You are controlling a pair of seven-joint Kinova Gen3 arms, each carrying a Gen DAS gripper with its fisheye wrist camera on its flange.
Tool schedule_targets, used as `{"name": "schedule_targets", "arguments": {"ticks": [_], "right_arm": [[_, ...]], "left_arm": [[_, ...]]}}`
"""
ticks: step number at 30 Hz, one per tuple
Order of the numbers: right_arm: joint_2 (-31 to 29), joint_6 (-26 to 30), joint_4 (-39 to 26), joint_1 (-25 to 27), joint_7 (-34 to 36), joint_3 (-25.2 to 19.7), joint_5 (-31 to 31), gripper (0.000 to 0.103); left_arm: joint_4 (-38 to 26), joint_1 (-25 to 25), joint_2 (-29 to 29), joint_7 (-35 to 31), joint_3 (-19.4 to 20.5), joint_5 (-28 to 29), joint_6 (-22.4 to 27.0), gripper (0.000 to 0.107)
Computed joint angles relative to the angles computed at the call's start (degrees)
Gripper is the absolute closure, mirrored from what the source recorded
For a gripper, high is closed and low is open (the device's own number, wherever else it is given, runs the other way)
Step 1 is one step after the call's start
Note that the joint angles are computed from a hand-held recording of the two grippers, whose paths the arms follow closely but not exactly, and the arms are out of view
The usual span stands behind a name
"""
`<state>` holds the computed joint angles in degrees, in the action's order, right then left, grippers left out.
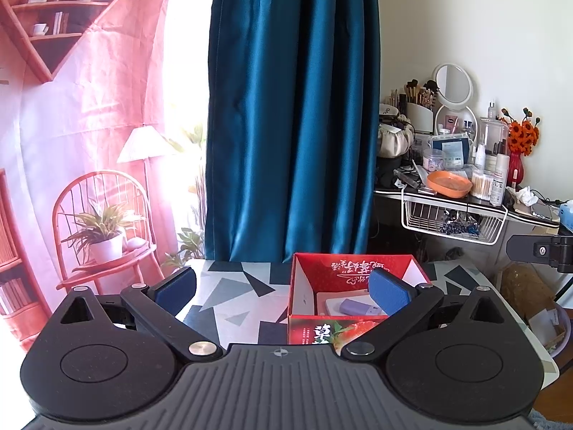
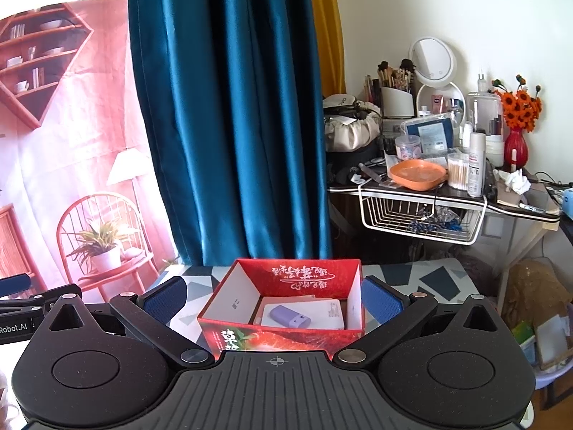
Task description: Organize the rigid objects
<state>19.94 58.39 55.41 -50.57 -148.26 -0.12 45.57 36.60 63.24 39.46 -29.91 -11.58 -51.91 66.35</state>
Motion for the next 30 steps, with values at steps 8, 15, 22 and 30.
{"name": "schedule_targets", "arguments": {"ticks": [8,15,22,30], "right_arm": [[-0.2,0.1,0.1,0.1,0.0,-0.1,-0.1,0.0],[-0.4,0.1,0.1,0.6,0.6,-0.2,-0.8,0.0],[-0.6,0.1,0.8,0.4,-0.4,0.0,0.1,0.0],[-0.6,0.4,0.9,0.5,-0.6,-0.4,0.3,0.0]], "left_arm": [[-0.2,0.2,0.1,0.0,-0.1,-0.1,0.2,0.004],[-1.2,0.5,0.6,-0.2,-0.3,-0.1,1.0,0.004],[-2.0,0.8,1.2,-0.1,-0.7,-0.2,1.6,0.004],[-2.1,1.0,1.3,0.2,-1.0,-0.2,1.8,0.004]]}}
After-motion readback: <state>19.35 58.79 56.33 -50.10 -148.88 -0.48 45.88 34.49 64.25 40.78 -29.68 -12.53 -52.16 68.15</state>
